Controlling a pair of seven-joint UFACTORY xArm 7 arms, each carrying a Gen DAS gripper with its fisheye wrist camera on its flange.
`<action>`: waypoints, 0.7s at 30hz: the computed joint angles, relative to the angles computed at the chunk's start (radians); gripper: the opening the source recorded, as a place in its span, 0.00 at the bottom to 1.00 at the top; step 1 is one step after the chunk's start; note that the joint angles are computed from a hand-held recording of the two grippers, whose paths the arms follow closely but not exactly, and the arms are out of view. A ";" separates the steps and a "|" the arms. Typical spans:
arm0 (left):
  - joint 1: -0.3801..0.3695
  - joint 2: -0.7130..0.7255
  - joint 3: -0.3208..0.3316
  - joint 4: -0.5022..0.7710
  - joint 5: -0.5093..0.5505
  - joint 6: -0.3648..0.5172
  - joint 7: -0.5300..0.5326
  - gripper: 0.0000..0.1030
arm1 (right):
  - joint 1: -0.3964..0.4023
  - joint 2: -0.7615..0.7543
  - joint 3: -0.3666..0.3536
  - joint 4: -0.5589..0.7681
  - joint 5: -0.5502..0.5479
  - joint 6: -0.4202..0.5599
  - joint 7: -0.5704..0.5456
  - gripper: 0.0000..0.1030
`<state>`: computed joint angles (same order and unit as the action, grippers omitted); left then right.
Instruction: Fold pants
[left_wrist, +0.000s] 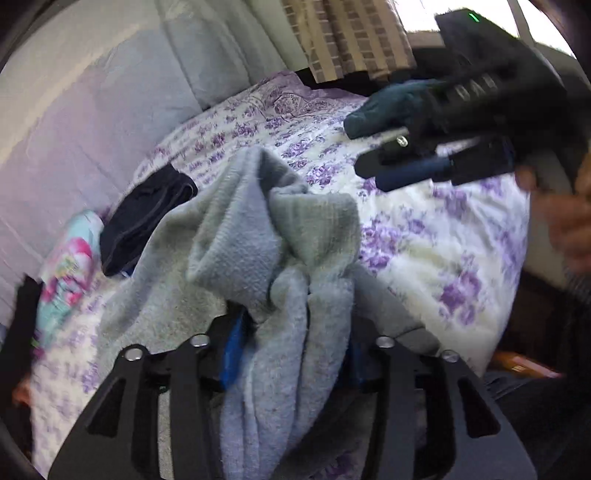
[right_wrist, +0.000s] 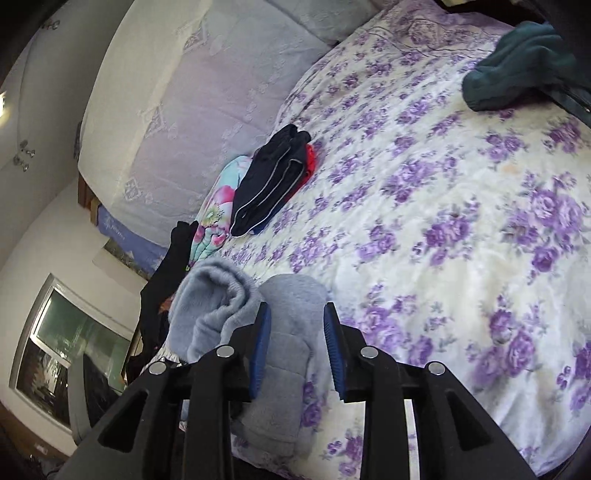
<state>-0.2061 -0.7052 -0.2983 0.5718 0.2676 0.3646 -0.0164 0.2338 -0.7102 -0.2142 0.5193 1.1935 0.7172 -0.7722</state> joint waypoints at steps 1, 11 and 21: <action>0.001 -0.013 -0.008 -0.007 0.008 -0.016 -0.002 0.64 | -0.001 -0.003 0.001 -0.004 0.003 -0.005 -0.003 0.29; -0.308 -0.182 0.237 -0.061 -0.236 -0.019 0.290 0.96 | 0.132 -0.030 -0.071 0.162 0.021 0.237 -0.132 0.29; -0.508 -0.042 0.485 0.020 -0.580 0.120 0.506 0.96 | 0.080 0.307 0.016 0.360 -0.028 0.390 0.073 0.21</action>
<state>-0.7142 -0.7476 0.1871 0.5921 -0.3127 0.4842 0.4893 0.3133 -0.4031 -0.1986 0.8794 1.1656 1.1077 -0.6990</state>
